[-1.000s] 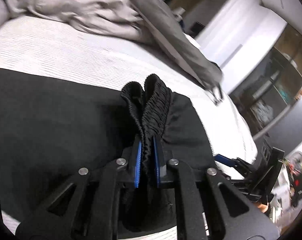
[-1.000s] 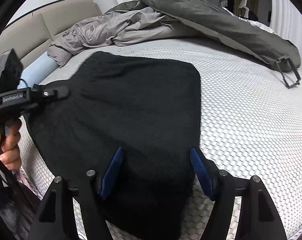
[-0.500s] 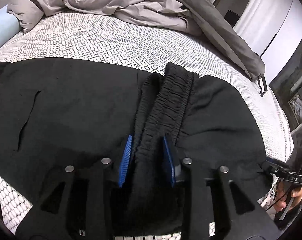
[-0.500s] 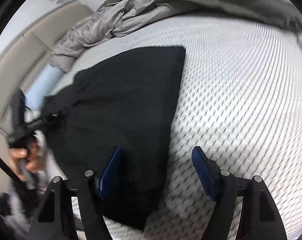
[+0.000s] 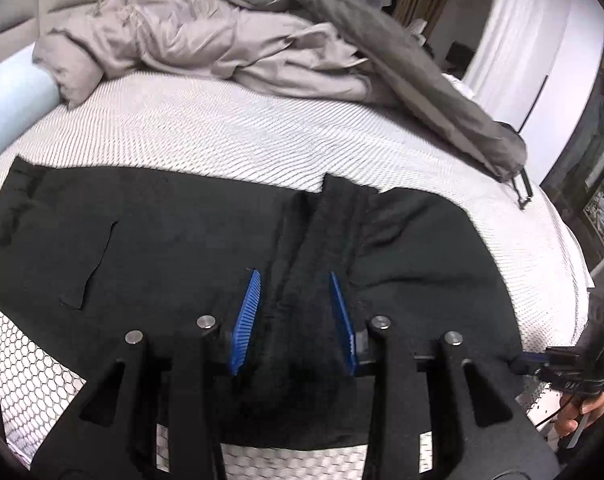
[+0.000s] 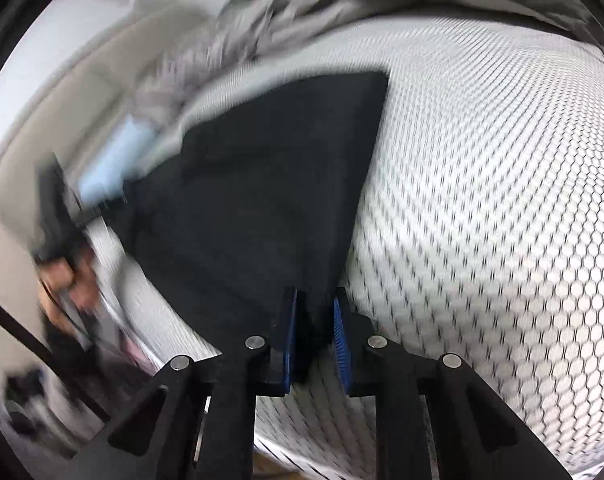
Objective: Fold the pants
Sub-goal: 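Lay the waistband down and open the left gripper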
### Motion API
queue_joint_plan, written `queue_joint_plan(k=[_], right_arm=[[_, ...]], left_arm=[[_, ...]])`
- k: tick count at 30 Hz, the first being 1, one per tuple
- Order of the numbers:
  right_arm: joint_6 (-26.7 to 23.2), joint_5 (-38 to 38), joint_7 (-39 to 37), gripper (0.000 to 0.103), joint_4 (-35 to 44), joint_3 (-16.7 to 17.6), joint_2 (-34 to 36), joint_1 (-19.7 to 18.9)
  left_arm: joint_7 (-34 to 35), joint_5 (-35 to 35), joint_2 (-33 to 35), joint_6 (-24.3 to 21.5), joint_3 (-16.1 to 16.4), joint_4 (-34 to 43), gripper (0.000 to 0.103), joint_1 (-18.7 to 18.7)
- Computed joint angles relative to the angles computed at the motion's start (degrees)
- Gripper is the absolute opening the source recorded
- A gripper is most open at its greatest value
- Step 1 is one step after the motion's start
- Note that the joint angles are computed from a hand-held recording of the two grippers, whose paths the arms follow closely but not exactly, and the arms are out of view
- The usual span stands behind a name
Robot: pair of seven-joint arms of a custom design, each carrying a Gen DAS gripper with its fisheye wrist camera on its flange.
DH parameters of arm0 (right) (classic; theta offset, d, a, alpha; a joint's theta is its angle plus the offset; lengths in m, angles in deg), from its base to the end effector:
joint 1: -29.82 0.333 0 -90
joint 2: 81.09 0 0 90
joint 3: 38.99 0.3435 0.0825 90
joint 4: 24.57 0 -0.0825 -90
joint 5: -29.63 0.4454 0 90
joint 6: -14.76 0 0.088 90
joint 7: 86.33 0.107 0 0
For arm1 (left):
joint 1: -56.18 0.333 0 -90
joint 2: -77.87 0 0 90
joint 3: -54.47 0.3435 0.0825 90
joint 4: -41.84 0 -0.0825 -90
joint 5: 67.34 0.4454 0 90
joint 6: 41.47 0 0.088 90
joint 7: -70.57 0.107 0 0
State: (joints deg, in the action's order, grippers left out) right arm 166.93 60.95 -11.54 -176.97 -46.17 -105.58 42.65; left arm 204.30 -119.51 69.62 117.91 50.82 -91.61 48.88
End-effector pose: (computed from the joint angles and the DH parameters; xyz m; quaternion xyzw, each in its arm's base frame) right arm 0.4559 0.0319 0.4044 -0.6549 0.7028 -0.0203 0.2771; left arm 0.5631 -0.0736 0.4424 -0.5914 0.7139 -0.3597 0.1062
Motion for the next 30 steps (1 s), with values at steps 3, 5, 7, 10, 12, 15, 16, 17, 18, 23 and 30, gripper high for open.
queue_joint_plan(k=[3,5,7,10,12,15,16,17,18,23,30], right_arm=[[-0.07,-1.27,0.11,0.027,-0.89,0.49,-2.14,-0.22],[1.21,0.21,0.16,0.048,-1.45,-0.4,-3.75,0.3],[5.64,2.86,0.64,0.054,-2.13,-1.33,-4.41,1.18],[6.73,4.68,3.28,0.054,-0.71,-2.45,-1.99,1.68],[5.72,6.59,2.3,0.054,0.87,-3.77,0.38,2.74],[5.08,8.76,0.87,0.054,2.47,-3.74,2.9,2.97],[5.12,10.44,-0.65,0.054,3.02,-4.01,3.68,3.53],[5.38,10.89,-1.46,0.052,3.79,-3.53,4.81,3.44],[5.91,10.47,-1.63,0.047,4.17,-2.69,5.57,2.79],[3.72,8.16,-1.46,0.029,12.43,-0.77,15.31,-0.58],[4.13,2.69,2.54,0.021,26.85,2.68,28.54,-6.73]], left_arm=[[4.76,-3.87,-1.9,-2.12,-0.73,-0.99,0.045,-2.77],[8.22,-5.71,-2.8,-4.4,-1.33,-1.88,0.047,-4.79],[13.37,-7.99,-3.03,-8.95,-1.8,-2.07,0.049,-7.1],[18.72,-12.35,-2.61,-12.06,-3.16,-2.46,0.051,-9.24],[17.55,-8.92,-1.1,-11.98,-4.98,-2.21,0.052,-9.51],[14.13,-1.2,0.73,-7.24,-7.58,-3.14,0.058,-10.04],[15.78,-1.33,0.28,-4.72,-7.95,-4.18,0.058,-10.76],[15.84,-0.63,-0.11,-3.61,-8.06,-4.81,0.058,-11.2],[14.88,-0.01,-0.33,-3.94,-7.8,-4.91,0.058,-11.4],[14.86,-1.38,-0.06,-9.56,-5.8,-3.77,0.058,-11.02],[17.94,-2.19,-0.73,-11.68,-5.51,-4.09,0.058,-10.29]])
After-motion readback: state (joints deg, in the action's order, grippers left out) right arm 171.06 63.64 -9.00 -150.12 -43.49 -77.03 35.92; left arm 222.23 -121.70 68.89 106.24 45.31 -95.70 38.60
